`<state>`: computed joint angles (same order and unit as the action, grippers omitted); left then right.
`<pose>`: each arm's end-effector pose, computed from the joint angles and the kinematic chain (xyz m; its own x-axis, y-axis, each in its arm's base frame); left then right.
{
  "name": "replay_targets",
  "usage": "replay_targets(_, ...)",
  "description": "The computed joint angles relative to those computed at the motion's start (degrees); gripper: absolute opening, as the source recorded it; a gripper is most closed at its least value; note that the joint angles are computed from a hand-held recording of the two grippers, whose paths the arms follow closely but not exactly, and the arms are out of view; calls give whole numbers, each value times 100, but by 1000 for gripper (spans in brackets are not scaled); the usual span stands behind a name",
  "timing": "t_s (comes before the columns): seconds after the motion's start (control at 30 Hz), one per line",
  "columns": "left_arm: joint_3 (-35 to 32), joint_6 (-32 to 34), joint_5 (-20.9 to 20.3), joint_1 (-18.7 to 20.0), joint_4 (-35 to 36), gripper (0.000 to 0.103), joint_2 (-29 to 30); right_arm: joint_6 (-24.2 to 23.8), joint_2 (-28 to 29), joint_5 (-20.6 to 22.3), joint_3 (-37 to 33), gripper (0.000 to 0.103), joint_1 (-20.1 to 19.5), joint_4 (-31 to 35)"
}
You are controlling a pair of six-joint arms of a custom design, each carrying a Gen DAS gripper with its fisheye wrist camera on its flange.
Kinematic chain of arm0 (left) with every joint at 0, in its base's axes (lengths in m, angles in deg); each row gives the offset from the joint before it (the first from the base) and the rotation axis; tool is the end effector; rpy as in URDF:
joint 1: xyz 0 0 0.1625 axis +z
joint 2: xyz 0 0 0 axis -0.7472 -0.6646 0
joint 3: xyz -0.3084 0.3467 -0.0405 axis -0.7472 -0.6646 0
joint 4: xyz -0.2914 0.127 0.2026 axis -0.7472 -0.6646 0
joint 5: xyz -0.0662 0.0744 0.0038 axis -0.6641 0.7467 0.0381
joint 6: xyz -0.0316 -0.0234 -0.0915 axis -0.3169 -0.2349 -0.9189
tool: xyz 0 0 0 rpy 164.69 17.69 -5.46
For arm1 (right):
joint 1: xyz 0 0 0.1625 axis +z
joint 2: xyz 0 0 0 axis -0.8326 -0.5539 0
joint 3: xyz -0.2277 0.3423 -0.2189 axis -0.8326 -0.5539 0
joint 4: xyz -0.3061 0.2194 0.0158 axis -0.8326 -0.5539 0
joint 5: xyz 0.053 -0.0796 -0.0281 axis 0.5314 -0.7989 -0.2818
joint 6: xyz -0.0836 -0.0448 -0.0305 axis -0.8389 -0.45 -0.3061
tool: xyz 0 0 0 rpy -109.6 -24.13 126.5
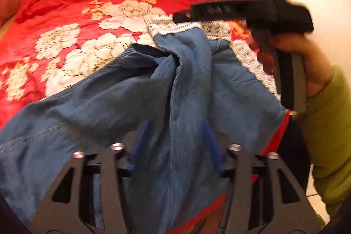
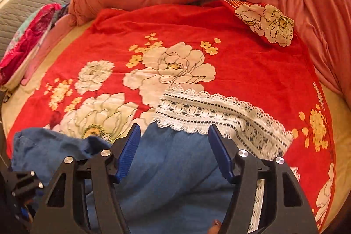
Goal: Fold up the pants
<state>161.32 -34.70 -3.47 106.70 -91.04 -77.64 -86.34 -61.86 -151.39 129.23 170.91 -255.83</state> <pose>-0.1128 -0.5012 0.2666 -0.7231 0.5916 -0.3564 0.6597 0.7444 -0.1028 0.3331 -0.5714 0.0782 -0.7537 -0.1110 0.6478 -0.4383 0.8193 -0.3696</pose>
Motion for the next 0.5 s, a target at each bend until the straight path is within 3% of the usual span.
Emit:
replay_targets(0.1,100,36,-308,116,-235,9,85,-23,213,-195,-373,68,-26,328)
replay_targets(0.33,354,424,-473,98,-548,9,47,215,800,-518,-1388,68,-54,1315)
replay_targets(0.4,371,471,-543,136,-588,9,23,424,1002,-791,-1704,68,-53,1637)
replay_targets(0.47,370,446,-634,172,-553,9,-13,477,1133,-984,-1864,49,-80,1835)
replay_targets(0.5,369,437,-679,192,-528,9,-36,424,1156,-1021,-1866,33,-99,1821)
